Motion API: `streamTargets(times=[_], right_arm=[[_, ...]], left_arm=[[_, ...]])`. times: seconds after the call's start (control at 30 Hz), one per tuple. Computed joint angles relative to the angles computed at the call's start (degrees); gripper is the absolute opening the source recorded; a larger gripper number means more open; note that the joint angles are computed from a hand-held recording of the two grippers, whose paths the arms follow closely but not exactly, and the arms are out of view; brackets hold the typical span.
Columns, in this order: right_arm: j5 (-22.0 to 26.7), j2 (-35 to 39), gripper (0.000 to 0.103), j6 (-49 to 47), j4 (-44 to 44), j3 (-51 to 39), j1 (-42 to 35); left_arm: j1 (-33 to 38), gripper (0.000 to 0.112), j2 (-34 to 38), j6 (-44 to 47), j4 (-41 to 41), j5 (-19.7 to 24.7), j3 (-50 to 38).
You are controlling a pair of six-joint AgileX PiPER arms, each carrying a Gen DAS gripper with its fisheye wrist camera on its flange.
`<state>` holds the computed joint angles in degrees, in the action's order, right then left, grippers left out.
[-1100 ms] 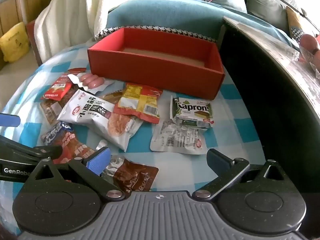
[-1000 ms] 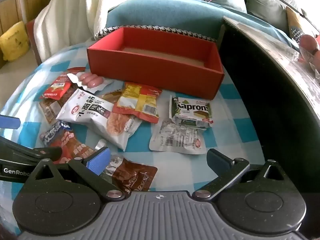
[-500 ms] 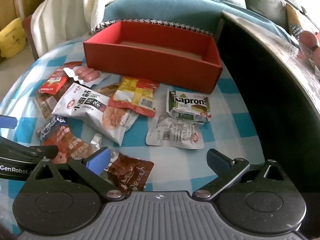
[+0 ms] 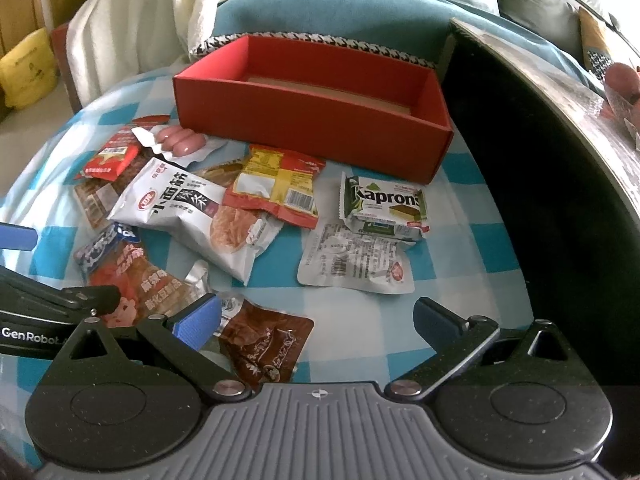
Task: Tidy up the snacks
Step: 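Move both tools toward the snacks on the tablecloth, then grasp the blue-labelled spicy strip bag with the left gripper while the right grasps the foil-wrapped brown snack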
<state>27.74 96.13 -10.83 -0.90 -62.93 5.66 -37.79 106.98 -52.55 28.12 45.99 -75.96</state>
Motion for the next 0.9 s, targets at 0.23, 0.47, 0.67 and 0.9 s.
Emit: streamTargets(times=[0.23, 0.47, 0.67, 0.9], right_arm=[[0.33, 0.0, 0.103, -0.01, 0.09, -0.05, -0.01], [1.07, -0.12, 0.103, -0.92, 1.53, -0.61, -0.35], [2.11, -1.71, 0.103, -7.25, 9.77, -1.21, -3.02], [4.32, -2.75, 0.103, -16.46, 21.25, -1.7, -7.3]], left_arm=[[0.46, 0.094, 0.2, 0.65, -1.02, -0.07, -0.04], [2.68, 0.094, 1.43, 2.65, -6.52, 1.16, -1.84], [4.2, 0.093, 3.27, 2.47, -11.86, 3.35, -5.64], [4.54, 0.093, 9.32, -3.18, -14.89, 10.79, -15.41]])
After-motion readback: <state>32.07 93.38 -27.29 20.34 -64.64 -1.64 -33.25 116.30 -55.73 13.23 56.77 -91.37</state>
